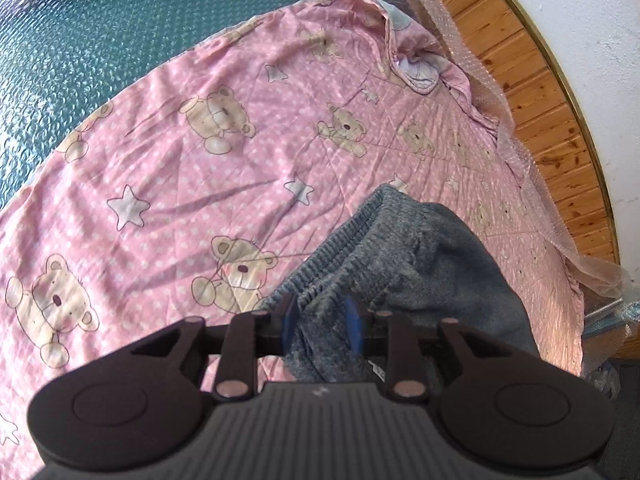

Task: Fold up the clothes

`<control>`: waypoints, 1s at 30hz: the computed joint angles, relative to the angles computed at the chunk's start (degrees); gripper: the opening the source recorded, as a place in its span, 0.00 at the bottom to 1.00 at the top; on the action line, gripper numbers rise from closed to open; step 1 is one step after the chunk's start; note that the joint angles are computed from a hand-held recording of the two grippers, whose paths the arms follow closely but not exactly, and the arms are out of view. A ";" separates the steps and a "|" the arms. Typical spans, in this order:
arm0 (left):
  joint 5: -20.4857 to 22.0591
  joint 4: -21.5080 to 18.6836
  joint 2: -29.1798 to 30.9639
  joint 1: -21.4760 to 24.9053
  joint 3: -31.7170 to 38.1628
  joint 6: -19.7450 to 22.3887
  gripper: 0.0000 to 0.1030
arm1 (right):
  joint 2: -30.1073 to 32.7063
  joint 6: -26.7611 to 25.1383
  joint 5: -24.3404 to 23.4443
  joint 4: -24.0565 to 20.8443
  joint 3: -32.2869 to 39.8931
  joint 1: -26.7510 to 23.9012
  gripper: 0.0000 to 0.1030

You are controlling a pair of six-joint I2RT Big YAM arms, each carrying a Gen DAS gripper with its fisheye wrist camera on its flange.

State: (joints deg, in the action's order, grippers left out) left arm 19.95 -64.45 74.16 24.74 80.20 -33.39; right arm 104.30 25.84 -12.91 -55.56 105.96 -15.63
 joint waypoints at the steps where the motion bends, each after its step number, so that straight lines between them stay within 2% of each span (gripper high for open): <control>1: -0.52 1.12 -1.17 -0.13 -0.61 -1.40 0.42 | -1.49 0.19 3.20 1.72 -1.51 0.30 0.45; 2: -0.97 2.30 -2.46 -0.21 -1.22 -2.92 0.48 | -3.22 -0.57 8.77 3.45 -3.06 1.12 0.54; 4: -2.03 4.57 -4.97 -0.40 -2.31 -5.91 0.54 | -6.20 -3.49 18.64 6.60 -5.59 2.98 0.54; 5: -2.54 5.45 -6.09 -0.45 -2.79 -7.39 0.55 | -7.87 -5.89 20.38 8.80 -7.09 4.13 0.54; 7: -2.18 6.58 -7.48 -0.39 -3.75 -9.25 0.58 | -10.77 -11.19 21.53 12.49 -9.51 6.78 0.54; 9: -0.68 7.49 -7.98 -0.45 -4.60 -10.06 0.61 | -12.71 -17.05 16.06 13.40 -10.93 10.25 0.54; 11: 1.46 8.74 -7.77 -0.79 -5.88 -9.46 0.61 | -12.29 -22.07 8.27 11.16 -10.66 13.80 0.50; 14: 3.81 9.76 -6.08 -0.52 -7.42 -8.13 0.61 | -8.30 -24.17 7.94 4.98 -8.51 18.07 0.48; 15: 4.42 9.93 -5.33 -0.34 -7.89 -7.79 0.60 | -7.24 -23.50 12.10 2.75 -7.53 19.13 0.47; 17: 8.24 12.47 -5.20 1.29 -9.54 -8.45 0.61 | -4.89 -21.25 21.19 -2.14 -5.18 21.15 0.49; 18: 10.39 13.97 -5.23 2.21 -10.42 -8.97 0.64 | -3.51 -19.78 25.59 -4.88 -3.78 22.13 0.49; 19: 12.53 15.51 -5.24 3.13 -11.29 -9.54 0.66 | -4.04 -19.38 28.70 -4.86 -3.33 23.74 0.44; 20: 14.67 17.08 -5.21 4.03 -12.15 -10.18 0.68 | -5.53 -20.12 29.53 -2.71 -3.72 25.90 0.45; 21: 16.68 18.34 -4.84 4.65 -12.73 -10.51 0.68 | -6.55 -21.26 29.42 -1.25 -3.40 28.66 0.46; 23: 20.63 20.92 -3.65 5.50 -13.48 -10.89 0.68 | -7.60 -24.10 28.19 0.81 -1.12 35.01 0.55; 24: 22.45 22.60 -3.14 5.77 -13.68 -11.30 0.68 | -7.28 -25.73 26.11 1.33 1.15 38.72 0.57; 26: 25.84 26.00 -2.39 6.21 -14.01 -12.77 0.68 | -4.48 -31.18 19.29 0.82 6.23 46.03 0.68; 27: 27.50 27.64 -2.13 6.40 -14.16 -13.89 0.68 | -1.94 -34.04 15.62 -0.18 10.37 49.47 0.76; 29: 30.53 29.92 -1.43 6.42 -14.05 -15.25 0.68 | 4.76 -41.62 7.45 -5.72 20.07 55.93 0.78; 30: 31.33 29.87 -1.01 6.26 -13.63 -14.99 0.68 | 8.30 -44.85 5.27 -8.94 24.49 58.37 0.78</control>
State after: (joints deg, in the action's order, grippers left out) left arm 51.28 -34.58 73.14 31.01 66.57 -48.38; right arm 112.59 -19.01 -7.65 -64.50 130.45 42.74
